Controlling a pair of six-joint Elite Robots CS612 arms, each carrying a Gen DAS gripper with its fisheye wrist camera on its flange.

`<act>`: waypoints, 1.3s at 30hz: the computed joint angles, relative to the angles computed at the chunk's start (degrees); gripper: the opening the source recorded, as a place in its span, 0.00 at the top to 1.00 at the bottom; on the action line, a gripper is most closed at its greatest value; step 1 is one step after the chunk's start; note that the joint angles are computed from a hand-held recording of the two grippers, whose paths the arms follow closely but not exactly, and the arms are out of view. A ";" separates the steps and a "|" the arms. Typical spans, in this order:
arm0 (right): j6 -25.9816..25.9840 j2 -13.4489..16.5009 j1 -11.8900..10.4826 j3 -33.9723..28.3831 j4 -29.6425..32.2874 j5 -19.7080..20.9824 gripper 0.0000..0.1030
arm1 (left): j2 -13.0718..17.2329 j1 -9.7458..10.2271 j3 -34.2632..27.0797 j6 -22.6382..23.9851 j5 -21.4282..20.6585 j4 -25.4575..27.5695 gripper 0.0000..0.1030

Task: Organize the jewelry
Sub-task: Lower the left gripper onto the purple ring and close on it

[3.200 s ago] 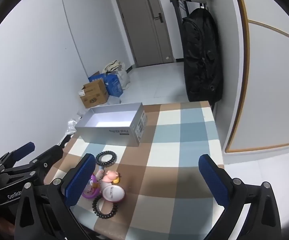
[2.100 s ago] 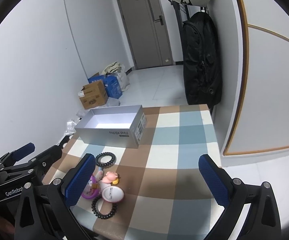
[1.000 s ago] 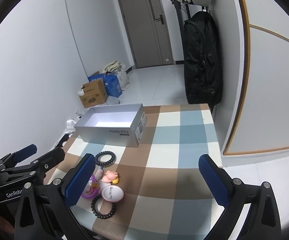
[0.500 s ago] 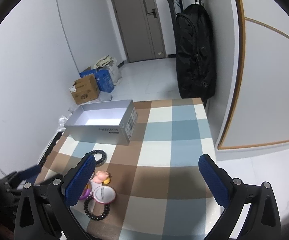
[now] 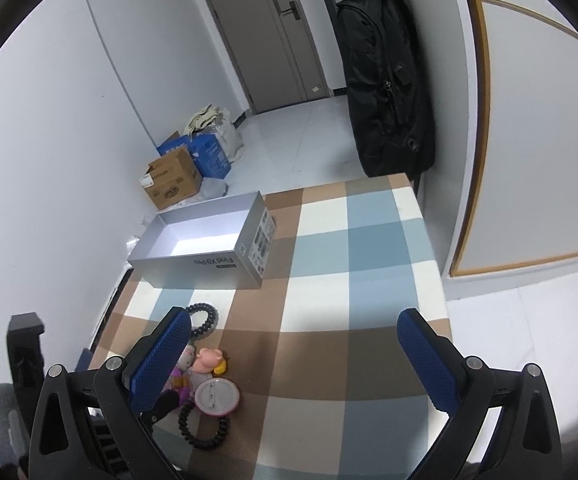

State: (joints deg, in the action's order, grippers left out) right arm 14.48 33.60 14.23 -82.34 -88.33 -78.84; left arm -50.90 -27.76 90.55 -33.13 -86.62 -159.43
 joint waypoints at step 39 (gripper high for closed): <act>-0.39 0.27 0.27 -0.33 -0.35 0.33 0.00 | 0.25 2.57 0.79 -5.57 -13.42 -3.10 0.61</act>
State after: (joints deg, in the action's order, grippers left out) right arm 14.08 33.87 14.50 -82.67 -88.68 -78.51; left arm -50.64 -25.18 91.34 -38.70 -100.04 -162.53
